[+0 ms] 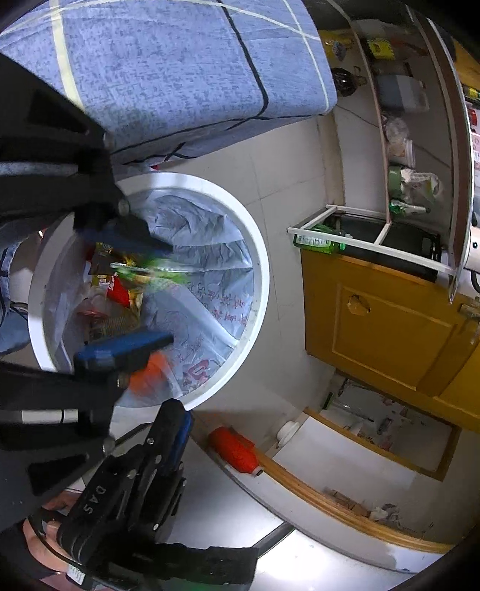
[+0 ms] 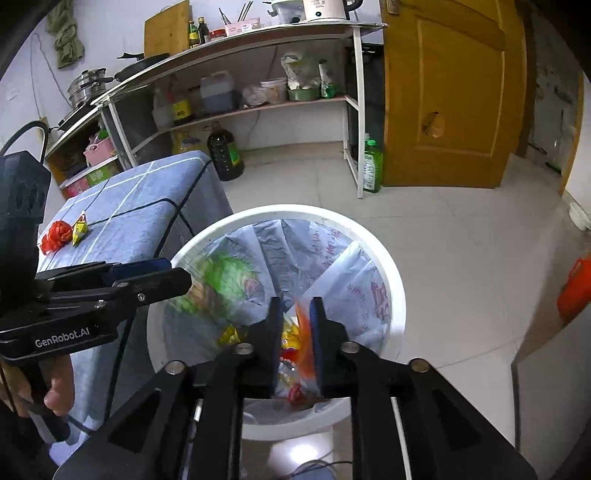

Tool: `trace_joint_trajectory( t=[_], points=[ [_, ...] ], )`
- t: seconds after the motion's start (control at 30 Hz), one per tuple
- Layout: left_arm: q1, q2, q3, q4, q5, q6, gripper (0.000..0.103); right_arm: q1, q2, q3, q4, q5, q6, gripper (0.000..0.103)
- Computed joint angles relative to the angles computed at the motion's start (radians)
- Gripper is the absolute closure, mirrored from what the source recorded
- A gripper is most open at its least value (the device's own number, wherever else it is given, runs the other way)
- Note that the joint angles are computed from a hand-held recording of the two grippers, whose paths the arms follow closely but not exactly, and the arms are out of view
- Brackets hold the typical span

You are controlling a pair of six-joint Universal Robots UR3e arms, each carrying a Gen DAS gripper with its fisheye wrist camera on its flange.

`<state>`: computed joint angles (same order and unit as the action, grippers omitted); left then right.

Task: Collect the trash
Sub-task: 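Carry the green bag and orange packet over the wastebasket and release both, then grasp the red plastic bag with the left tool while the right grasps the yellow snack bag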

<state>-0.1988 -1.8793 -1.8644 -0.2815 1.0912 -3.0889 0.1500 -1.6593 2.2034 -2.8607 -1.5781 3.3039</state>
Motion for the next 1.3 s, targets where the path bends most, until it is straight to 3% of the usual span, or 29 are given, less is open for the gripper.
trace_joint_trajectory(
  t=[0.07,0.1,0.43,0.77,1.1,1.3],
  points=[
    [0.011,0.004,-0.010,0.000,-0.014,0.000,0.052,-0.003,-0.001,0.001,-0.003,0.004,0.001,0.068],
    [0.015,0.010,-0.017,0.003,-0.017,0.001,0.052,-0.002,-0.002,0.000,-0.004,0.003,0.004,0.067],
    [0.074,0.097,-0.097,0.033,-0.070,0.018,0.052,0.013,-0.007,-0.020,-0.006,0.001,0.028,0.067],
    [0.162,0.208,-0.210,0.053,-0.067,0.039,0.052,0.099,0.053,-0.126,-0.005,-0.029,0.046,0.067],
    [0.402,0.424,-0.366,-0.041,-0.154,0.179,0.052,0.209,0.188,-0.304,-0.020,0.011,0.078,0.066],
    [0.614,0.564,-0.431,-0.166,-0.223,0.311,0.052,0.292,0.332,-0.516,0.030,0.035,0.058,0.056]
  ],
)
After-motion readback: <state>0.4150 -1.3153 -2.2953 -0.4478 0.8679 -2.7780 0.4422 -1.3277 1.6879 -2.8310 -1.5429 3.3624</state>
